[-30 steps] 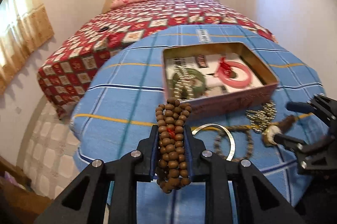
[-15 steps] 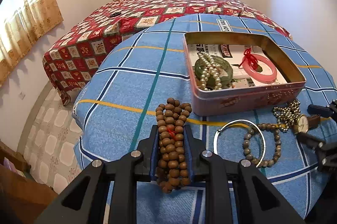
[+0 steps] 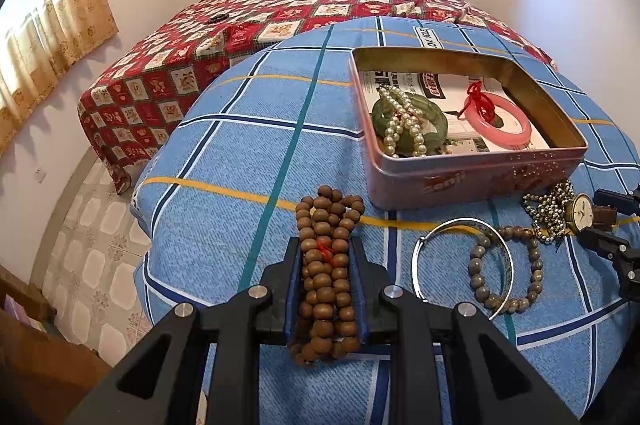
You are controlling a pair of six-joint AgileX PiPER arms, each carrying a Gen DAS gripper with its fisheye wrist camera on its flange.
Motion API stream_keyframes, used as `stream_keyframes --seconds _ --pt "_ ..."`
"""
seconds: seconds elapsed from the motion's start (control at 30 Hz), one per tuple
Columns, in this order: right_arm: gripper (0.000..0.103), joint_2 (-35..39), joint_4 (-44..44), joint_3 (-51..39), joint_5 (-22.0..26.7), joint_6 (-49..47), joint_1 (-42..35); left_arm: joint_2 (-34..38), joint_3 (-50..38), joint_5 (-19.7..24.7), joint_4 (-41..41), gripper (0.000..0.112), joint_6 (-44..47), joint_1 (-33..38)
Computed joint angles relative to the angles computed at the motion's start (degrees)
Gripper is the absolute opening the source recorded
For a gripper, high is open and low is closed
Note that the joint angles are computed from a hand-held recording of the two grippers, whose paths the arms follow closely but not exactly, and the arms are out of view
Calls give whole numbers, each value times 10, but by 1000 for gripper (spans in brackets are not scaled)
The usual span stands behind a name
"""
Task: Organize jewelry
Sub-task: 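Hold the wooden beads in the left tool while the right tool grasps the gold watch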
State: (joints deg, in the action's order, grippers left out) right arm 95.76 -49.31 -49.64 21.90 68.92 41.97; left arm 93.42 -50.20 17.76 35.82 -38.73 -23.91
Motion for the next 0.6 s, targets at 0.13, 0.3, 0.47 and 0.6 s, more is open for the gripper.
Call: stream_keyframes --seconds 0.13,0.3,0.47,0.6 --pt "57 0 14 0 -8 -37 1 -1 1 -1 -1 23 1 0" --pt "57 -18 37 10 -27 -68 -17 1 3 -3 6 23 -12 -1" --pt "59 -6 58 -12 -28 -105 -15 4 2 -6 7 23 -10 2" --pt "59 14 95 -32 -32 -160 -13 5 2 -7 4 23 -8 2"
